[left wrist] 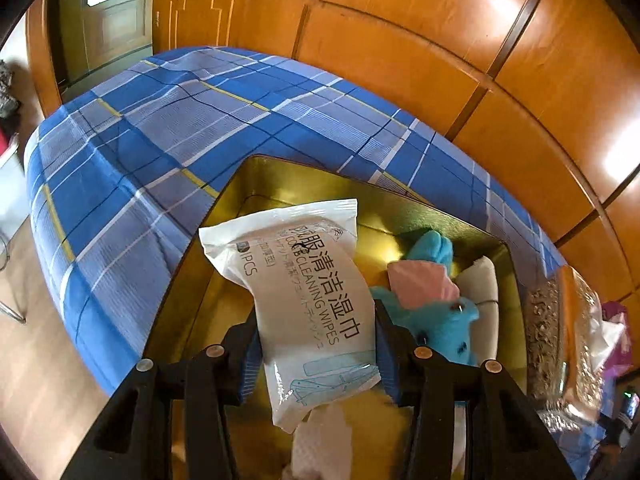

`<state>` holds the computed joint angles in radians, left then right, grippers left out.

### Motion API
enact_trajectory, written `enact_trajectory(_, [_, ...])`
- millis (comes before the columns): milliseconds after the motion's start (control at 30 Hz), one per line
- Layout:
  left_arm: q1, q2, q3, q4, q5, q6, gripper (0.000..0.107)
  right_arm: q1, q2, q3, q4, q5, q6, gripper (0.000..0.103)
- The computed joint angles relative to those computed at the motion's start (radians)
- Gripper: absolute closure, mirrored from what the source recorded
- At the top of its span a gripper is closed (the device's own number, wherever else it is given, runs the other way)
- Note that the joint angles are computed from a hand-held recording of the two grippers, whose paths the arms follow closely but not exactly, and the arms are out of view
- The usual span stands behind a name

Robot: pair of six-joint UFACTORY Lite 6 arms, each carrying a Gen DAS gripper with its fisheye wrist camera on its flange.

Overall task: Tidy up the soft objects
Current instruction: 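Carry the wipes pack into the gold tray and open the left tool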

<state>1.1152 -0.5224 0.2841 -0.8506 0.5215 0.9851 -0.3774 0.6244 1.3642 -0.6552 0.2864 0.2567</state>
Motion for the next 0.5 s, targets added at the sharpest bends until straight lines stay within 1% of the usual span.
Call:
enact_trajectory(133, [-0.119,0.128,0.054,-0.072,-0.098,0.005,0.056,-0.004,0.02,0.021,-0.017,-0.001,0.0,0.081])
enact_trajectory(233, [-0.195,0.175,0.075,-0.093,-0.142,-0.003,0.054,0.0,0.015,0.013,-0.043,-0.001,0.025,0.081])
enact_trajectory(300, [-0.223,0.186,0.077,-0.122,-0.158,0.009,0.043,0.0,0.015,0.011,-0.055,-0.002,0.035,0.081])
enact_trajectory(333, [-0.228,0.178,0.072,-0.131,-0.163,0.015,0.04,0.002,0.012,0.007,-0.063,-0.002,0.043,0.081])
enact_trajectory(400, [-0.232,0.127,0.045,-0.108,-0.161,-0.013,0.028,0.002,0.013,0.008,-0.07,-0.001,0.048,0.082])
enact_trajectory(500, [-0.244,0.007,-0.002,0.0,-0.14,-0.119,0.028,0.003,0.023,0.019,-0.073,0.001,0.045,0.082])
